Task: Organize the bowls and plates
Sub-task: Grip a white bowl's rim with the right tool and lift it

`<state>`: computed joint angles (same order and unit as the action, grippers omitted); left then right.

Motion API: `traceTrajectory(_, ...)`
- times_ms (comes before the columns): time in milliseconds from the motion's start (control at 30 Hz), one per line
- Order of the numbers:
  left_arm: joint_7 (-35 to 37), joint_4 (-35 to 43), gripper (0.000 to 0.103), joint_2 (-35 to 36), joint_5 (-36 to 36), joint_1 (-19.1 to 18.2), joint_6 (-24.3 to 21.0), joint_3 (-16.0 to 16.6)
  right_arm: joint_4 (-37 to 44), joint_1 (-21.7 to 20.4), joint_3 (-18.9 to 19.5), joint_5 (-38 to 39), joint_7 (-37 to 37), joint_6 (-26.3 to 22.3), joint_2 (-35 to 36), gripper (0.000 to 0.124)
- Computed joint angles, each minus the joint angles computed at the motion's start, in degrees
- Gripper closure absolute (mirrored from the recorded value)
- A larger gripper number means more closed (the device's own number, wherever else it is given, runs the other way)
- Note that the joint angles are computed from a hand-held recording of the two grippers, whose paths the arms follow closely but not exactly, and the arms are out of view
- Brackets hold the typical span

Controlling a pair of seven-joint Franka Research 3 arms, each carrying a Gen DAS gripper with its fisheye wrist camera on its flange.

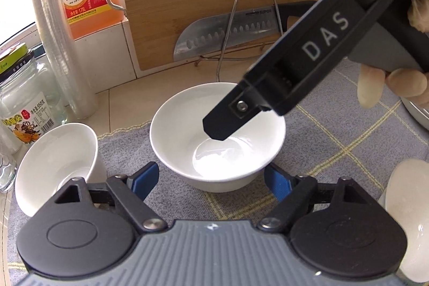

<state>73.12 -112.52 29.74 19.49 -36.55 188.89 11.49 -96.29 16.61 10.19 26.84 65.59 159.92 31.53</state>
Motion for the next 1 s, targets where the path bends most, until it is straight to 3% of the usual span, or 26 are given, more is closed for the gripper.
traceTrajectory(467, 1.0, 2.2, 0.02, 1.0, 2.0, 6.5, -1.1, -6.5, 7.2, -0.6, 0.1, 0.1, -0.1, -5.6, 5.1, 0.043)
traceTrajectory(1000, -0.3, 2.9, 0.021, -0.1, 5.3, 10.6, -4.5, -11.0, 5.9, -0.8, 0.5, 2.0, -0.5, -5.0, 4.3, 0.045)
